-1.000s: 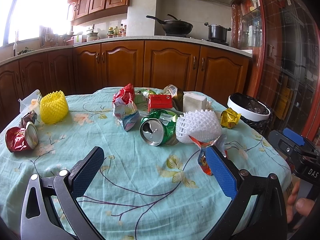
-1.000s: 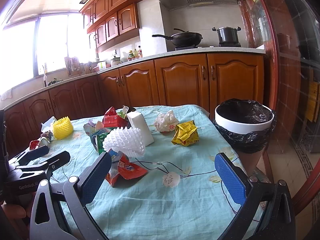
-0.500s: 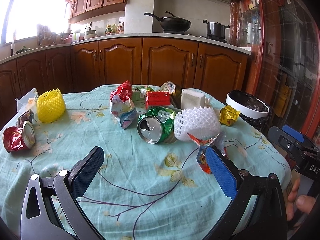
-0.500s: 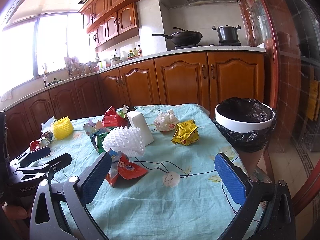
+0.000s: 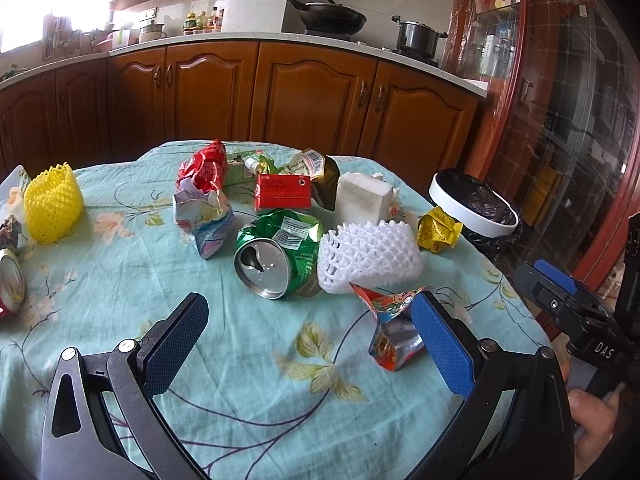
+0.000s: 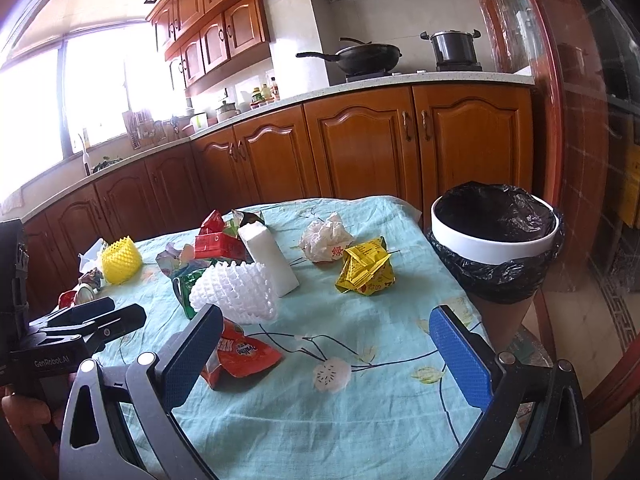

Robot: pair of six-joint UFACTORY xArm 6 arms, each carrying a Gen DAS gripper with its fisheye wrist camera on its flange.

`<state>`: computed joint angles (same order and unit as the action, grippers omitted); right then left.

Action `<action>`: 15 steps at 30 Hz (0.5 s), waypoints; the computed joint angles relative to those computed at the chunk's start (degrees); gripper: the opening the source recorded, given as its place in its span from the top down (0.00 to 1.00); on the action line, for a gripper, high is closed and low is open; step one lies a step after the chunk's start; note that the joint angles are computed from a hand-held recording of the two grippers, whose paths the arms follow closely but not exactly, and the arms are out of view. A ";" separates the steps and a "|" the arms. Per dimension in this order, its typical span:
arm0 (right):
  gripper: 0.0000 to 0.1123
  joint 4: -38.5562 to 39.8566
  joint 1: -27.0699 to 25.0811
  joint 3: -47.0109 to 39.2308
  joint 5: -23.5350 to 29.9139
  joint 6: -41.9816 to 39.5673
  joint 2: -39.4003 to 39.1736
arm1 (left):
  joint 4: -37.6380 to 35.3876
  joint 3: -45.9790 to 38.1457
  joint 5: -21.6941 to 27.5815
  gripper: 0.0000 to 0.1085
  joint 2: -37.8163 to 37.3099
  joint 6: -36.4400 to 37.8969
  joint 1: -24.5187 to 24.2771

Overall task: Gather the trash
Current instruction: 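Grasp the colorful snack wrapper with the left tool while the right tool grasps the yellow wrapper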

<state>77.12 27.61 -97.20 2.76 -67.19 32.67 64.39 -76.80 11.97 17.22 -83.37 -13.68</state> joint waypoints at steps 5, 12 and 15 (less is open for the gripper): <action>0.15 -12.95 -1.30 -0.97 2.76 13.02 1.96 | -13.89 -1.35 -0.98 0.08 2.96 14.82 -1.17; 0.36 -36.38 -5.15 -11.45 12.29 37.95 9.54 | -33.47 -3.27 -1.12 0.23 6.28 34.77 -2.65; 0.40 -42.57 -6.40 -19.07 16.65 45.26 14.30 | -41.56 -5.38 -0.18 0.35 8.07 42.79 -3.16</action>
